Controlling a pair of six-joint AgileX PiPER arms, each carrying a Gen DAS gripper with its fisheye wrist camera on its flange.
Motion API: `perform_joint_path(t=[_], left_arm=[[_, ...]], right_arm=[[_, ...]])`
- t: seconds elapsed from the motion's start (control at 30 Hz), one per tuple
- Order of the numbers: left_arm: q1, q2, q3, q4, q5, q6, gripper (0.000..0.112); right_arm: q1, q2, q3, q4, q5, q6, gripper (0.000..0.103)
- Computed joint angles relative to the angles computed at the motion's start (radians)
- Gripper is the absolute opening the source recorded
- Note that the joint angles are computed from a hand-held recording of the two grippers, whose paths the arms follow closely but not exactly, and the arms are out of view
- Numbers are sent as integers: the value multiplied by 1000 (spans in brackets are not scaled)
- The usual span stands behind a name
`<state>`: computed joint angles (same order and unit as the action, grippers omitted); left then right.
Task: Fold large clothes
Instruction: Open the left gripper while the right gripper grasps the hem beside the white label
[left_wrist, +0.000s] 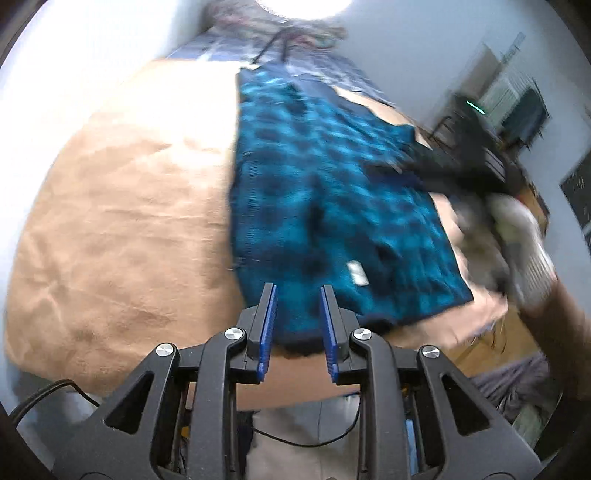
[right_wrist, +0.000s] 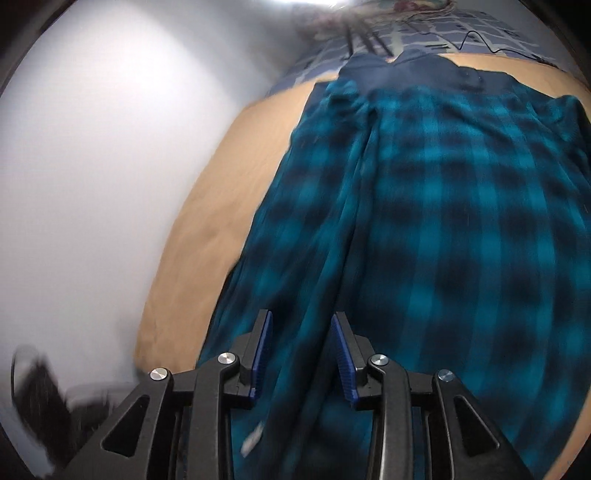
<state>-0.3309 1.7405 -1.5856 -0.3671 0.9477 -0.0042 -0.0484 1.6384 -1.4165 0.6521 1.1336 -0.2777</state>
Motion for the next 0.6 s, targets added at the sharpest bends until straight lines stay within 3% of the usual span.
perform_joint_path(t=[0.2, 0.5, 0.53, 0.57, 0.6], left_arm=[[62, 34, 31, -103, 2, 13, 22], [50, 37, 79, -96, -17, 9, 22], [43, 39, 80, -85, -18, 4, 22], [42, 38, 83, -83, -18, 4, 22], [40, 36, 86, -85, -20, 6, 22]], right_arm=[[99, -129, 141, -51, 29, 42, 37], [287, -204, 237, -242, 15, 162, 41], [304, -223, 251, -272, 19, 183, 33], [315, -225, 263, -293, 9, 190, 15], [312, -231, 282, -282, 3, 170, 7]])
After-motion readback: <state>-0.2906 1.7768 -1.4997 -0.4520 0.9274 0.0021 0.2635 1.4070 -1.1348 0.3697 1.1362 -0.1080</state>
